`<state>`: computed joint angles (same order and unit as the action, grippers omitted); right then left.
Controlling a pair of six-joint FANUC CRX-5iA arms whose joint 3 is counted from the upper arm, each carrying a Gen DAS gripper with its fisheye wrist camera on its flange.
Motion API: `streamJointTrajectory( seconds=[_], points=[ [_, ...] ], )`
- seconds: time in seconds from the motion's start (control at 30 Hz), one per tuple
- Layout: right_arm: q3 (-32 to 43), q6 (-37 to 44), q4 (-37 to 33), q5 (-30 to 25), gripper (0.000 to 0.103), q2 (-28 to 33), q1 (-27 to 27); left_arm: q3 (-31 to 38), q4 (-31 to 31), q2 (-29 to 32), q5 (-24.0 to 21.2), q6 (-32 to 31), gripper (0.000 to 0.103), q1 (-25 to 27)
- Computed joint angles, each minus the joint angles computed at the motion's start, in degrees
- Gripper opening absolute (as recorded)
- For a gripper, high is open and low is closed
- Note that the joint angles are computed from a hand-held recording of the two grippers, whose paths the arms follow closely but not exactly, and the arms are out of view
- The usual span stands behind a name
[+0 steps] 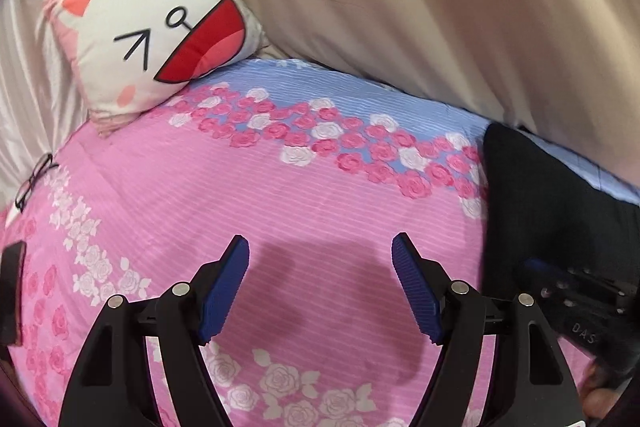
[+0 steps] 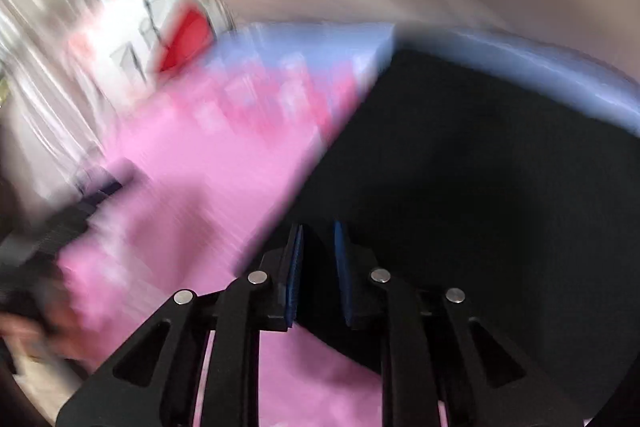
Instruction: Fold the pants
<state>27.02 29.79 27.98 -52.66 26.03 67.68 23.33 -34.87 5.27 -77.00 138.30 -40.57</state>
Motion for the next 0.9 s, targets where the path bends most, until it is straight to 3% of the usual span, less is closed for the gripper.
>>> streamJointTrajectory(
  seconds=[0.07,0.1,0.17,0.23,0.3,0.37,0.4,0.43,0.5,0.57,0.63,0.67,0.73,0.8,0.87,0.9],
  points=[
    [-4.5,-7.2,6.2,3.4,0.016,-3.4,1.3,0.9,-1.8,0.1,-0.4,-1.3,0.071,-1.5],
    [-10.3,-14.3,13.1,5.1,0.016,-6.6,1.6,2.2,-3.3,0.5,-1.1,-2.3,0.071,-2.8],
    [-17.9,-27.4,21.9,-0.5,0.016,-10.6,1.5,3.9,-4.3,1.2,-1.6,-3.6,0.071,-4.1],
    [-25.6,-38.7,23.1,-5.3,0.019,-16.0,1.4,5.9,-4.1,2.2,-1.3,-5.6,0.073,-5.3],
    [-34.0,-48.3,24.5,-4.8,0.015,-22.2,1.1,8.2,-3.8,4.0,-1.4,-7.6,0.077,-6.7],
    [-40.1,-52.0,23.5,0.9,0.000,-27.3,0.0,10.3,-3.8,5.9,-1.9,-9.4,0.077,-8.1],
    [-41.7,-55.5,25.4,0.4,0.000,-28.8,0.8,11.9,-3.9,7.3,-2.5,-10.3,0.077,-9.1],
    [-42.0,-57.1,27.7,-3.1,0.003,-29.3,2.3,12.7,-4.1,8.1,-2.5,-10.6,0.077,-9.9],
    [-39.4,-52.8,28.7,-14.2,0.004,-27.5,5.0,14.9,-4.4,9.9,-2.9,-11.6,0.077,-11.8],
    [-39.8,-48.6,24.1,-14.5,0.000,-28.3,4.6,17.6,-4.2,12.1,-3.9,-12.9,0.077,-13.3],
    [-39.1,-48.8,24.2,-16.6,0.001,-29.2,6.3,19.7,-4.3,13.7,-5.0,-13.5,0.077,-14.4],
    [-37.0,-47.8,25.5,-20.5,0.008,-28.4,8.4,21.2,-4.3,14.7,-5.9,-14.0,0.077,-15.1],
    [-35.7,-47.1,28.6,-27.1,0.010,-28.7,12.7,22.5,-4.4,15.3,-6.5,-13.8,0.077,-16.1],
    [-33.6,-46.3,30.8,-30.8,0.024,-28.3,15.8,23.5,-4.2,15.5,-6.6,-13.2,0.077,-17.0],
    [-31.7,-45.6,32.4,-35.2,0.073,-27.6,19.0,24.5,-4.1,15.5,-7.0,-12.5,0.077,-18.1],
    [-30.7,-45.2,33.1,-37.1,0.075,-26.8,20.3,25.0,-4.3,15.6,-7.4,-12.2,0.077,-18.7]
  ],
)
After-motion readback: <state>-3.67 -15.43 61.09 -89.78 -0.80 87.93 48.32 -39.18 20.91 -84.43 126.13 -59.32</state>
